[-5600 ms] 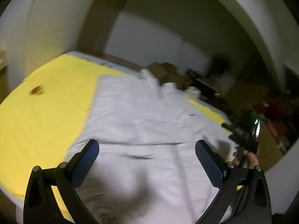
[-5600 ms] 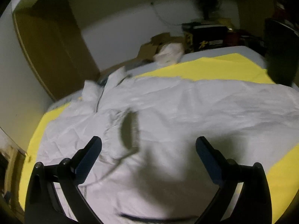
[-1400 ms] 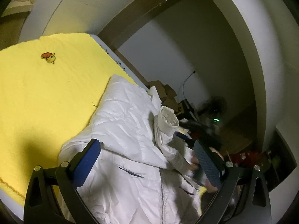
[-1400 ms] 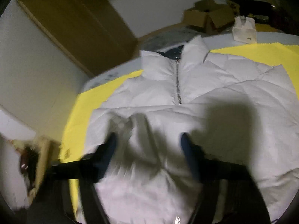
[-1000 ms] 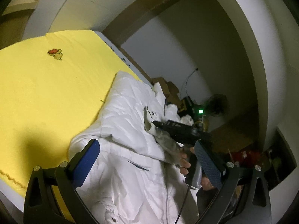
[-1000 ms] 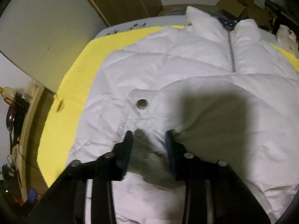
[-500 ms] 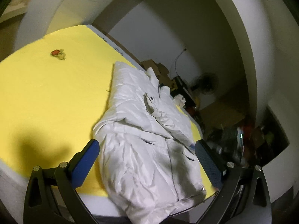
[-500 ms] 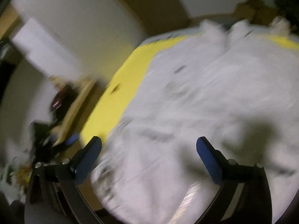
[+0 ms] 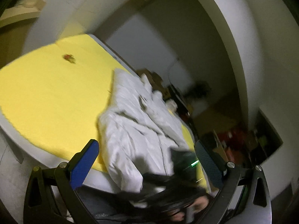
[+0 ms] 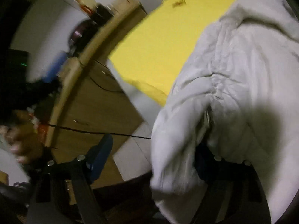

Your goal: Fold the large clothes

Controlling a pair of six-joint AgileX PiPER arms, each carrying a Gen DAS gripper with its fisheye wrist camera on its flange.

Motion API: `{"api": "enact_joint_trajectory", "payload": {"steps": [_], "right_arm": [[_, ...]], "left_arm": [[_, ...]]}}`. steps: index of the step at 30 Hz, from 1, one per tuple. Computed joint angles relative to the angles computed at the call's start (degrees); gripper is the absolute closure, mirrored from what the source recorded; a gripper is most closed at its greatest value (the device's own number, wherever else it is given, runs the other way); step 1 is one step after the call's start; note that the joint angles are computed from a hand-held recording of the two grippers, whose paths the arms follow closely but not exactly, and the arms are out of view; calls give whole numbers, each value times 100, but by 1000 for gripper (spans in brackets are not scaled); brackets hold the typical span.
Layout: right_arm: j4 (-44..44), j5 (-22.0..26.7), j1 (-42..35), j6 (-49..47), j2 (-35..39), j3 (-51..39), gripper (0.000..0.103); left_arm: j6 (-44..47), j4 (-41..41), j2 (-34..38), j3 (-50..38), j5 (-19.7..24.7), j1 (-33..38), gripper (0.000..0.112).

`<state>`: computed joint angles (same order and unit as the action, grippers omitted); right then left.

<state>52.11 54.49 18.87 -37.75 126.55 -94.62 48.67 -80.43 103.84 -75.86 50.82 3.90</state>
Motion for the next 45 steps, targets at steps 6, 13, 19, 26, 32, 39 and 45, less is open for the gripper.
{"api": "enact_joint_trajectory", "payload": {"steps": [6, 13, 19, 26, 32, 39, 45], "right_arm": [[1503, -505, -1844, -2026, -2196, 2684, 21], [696, -425, -5376, -2400, -3617, 3894, 18], [689, -975, -6503, -2855, -3745, 4142, 18], [394, -1364, -6526, -2860, -3519, 4116, 18], [66, -635, -6900, -2439, -2836, 3556, 18], [325, 825, -7103, -1808, -1402, 2606, 18], [308, 1276, -6867, -1370, -823, 2151, 19]], "left_arm": [[97, 64, 552, -469, 187, -578, 10], [-799, 1018, 1067, -682, 189, -500, 10], [-883, 1327, 1174, -594, 203, -677, 10], [-1708, 1685, 1871, -1514, 200, -1124, 10], [-2236, 2133, 2438, -2523, 534, -1333, 10], [-2562, 2292, 2813, -3196, 755, -1504, 10], [-2662, 1807, 3183, -3633, 1131, -1409, 10]]}}
